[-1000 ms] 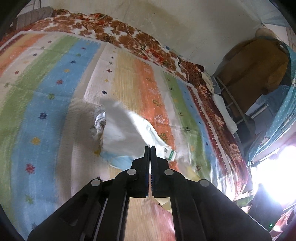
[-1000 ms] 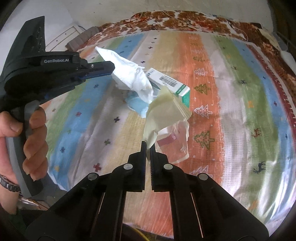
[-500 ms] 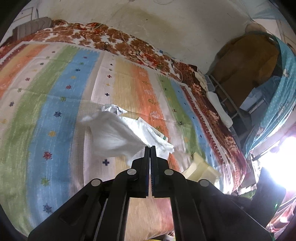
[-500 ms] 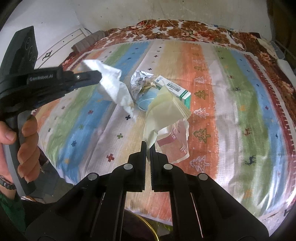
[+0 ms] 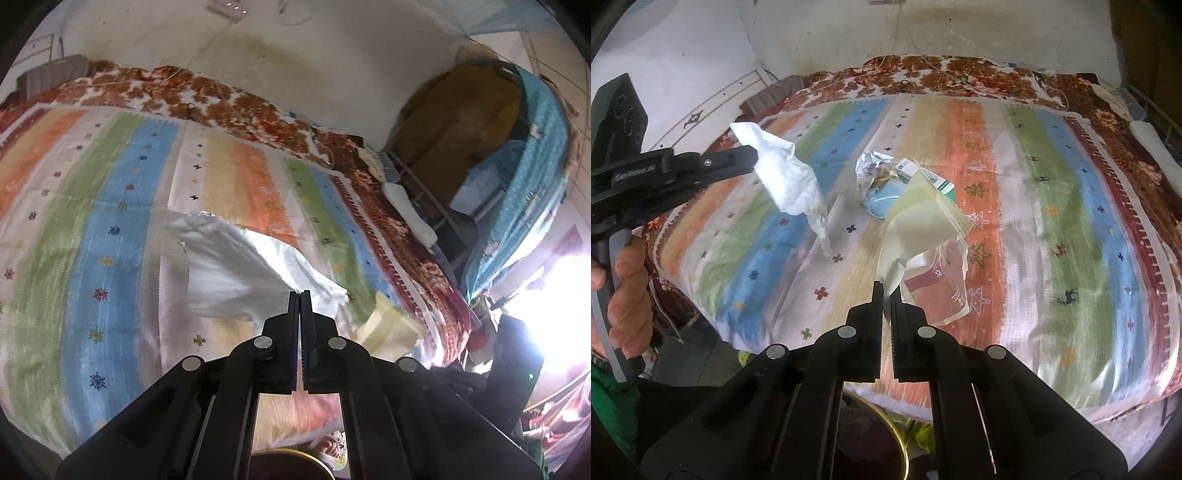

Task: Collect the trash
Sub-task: 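Carry the white bag and yellow bag back over the bin with both grippers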

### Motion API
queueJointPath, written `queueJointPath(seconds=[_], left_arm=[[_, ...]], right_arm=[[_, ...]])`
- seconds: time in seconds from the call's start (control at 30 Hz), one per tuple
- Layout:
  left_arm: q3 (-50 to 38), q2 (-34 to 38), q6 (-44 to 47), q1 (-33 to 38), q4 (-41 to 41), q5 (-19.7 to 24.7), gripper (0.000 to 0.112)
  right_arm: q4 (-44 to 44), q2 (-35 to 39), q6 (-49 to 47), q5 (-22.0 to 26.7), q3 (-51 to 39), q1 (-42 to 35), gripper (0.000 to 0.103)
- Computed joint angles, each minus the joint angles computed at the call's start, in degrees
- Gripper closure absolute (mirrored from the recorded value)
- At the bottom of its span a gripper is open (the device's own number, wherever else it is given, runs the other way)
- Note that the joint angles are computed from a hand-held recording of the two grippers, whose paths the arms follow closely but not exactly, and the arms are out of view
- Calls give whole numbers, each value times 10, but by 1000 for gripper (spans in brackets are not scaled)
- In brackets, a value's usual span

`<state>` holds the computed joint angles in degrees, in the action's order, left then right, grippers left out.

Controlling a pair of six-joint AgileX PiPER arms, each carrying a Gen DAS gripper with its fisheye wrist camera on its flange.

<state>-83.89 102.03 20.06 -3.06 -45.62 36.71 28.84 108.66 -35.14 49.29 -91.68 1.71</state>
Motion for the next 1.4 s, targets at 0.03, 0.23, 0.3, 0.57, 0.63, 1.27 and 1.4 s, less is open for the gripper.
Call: queueJointPath(seconds=[0.03,0.23,0.3,0.57,0.63,1.27,1.4], left_arm=[[8,-8,6,-1,-5,-1,112],[75,-70,45,-3,-45,-1,112],[96,-88,58,-3,-57,0,112],[177,-165,72,-5,-85,-23,112],[192,-179,79,-3,-97,-22,112],[327,-285,106,-35,-123,-13,112],[346,-301,93,-51,-109,-15,112]], right_arm=[[2,-8,-5,-4,10,-1,100],[22,-58,-30,-14,72,-10,100],[26,-77,-40,-20,94,-10,100],[60,-152,-80,-38,183,-20,100],[69,-170,-94,-40,205,-25,100],[129,-296,-179,-34,357,-61,100],[141,-325,-191,-23,390,-72,100]])
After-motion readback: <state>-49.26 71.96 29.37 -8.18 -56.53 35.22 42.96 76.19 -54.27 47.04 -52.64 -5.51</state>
